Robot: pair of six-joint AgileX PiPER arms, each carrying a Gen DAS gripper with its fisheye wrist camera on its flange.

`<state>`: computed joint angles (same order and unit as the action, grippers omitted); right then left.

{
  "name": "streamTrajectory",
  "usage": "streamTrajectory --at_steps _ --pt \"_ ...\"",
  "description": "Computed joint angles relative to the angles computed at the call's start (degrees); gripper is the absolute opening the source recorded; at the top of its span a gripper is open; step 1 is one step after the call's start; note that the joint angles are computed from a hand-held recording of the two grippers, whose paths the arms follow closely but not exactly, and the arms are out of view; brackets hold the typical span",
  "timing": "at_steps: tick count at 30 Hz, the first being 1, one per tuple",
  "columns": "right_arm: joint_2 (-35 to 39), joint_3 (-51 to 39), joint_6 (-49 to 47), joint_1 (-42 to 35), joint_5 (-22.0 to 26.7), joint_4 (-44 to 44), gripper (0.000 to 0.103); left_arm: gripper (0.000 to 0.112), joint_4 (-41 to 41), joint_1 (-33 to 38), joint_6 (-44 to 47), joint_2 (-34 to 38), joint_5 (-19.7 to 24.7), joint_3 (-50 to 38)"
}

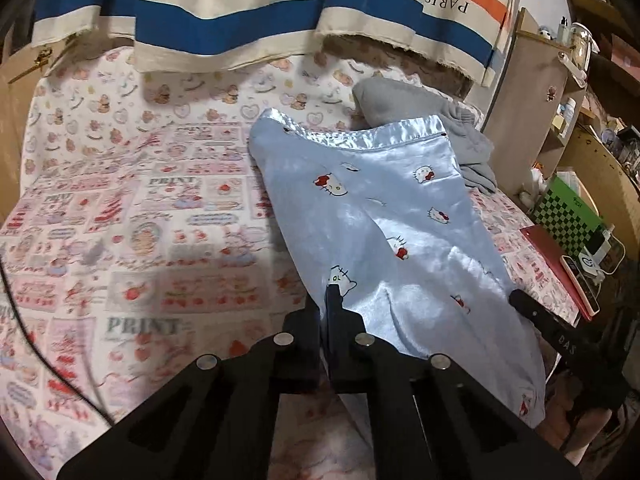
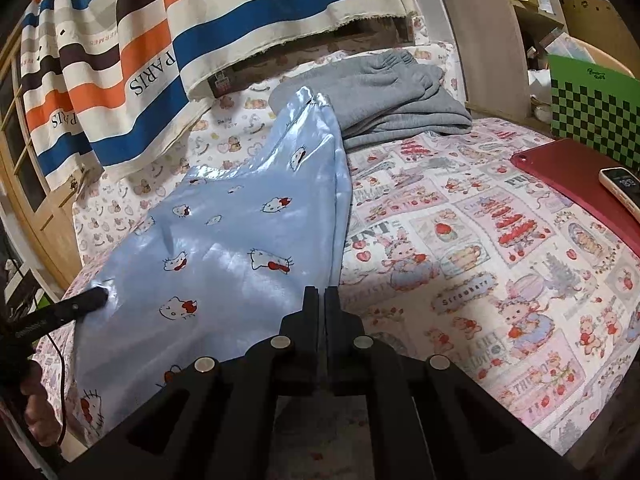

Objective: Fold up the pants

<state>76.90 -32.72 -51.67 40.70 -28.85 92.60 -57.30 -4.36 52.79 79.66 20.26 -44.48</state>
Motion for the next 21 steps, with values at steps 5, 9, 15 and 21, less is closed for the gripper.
streamTrajectory --at_steps 5,9,15,21 --pt "-0.7 0.2 1.4 -1.2 2.3 -1.0 0.019 0.002 3.4 1.0 -2.5 -2.4 -0.6 2.6" --pt "-1.3 0.8 3.4 -2.5 4.2 -2.9 0.034 0.002 4.2 2.1 -3.1 -4.3 -0.8 4.7" --pt "-0.3 -0.3 1.6 -1.8 4.2 -2.4 0.034 0.002 3.1 5.7 -1.3 -6.2 1.4 6.8" --pt "-0.3 -1.3 -0.6 -1.8 3.5 -1.7 0.034 0.012 3.9 7.1 0.1 -6.9 3.9 6.6"
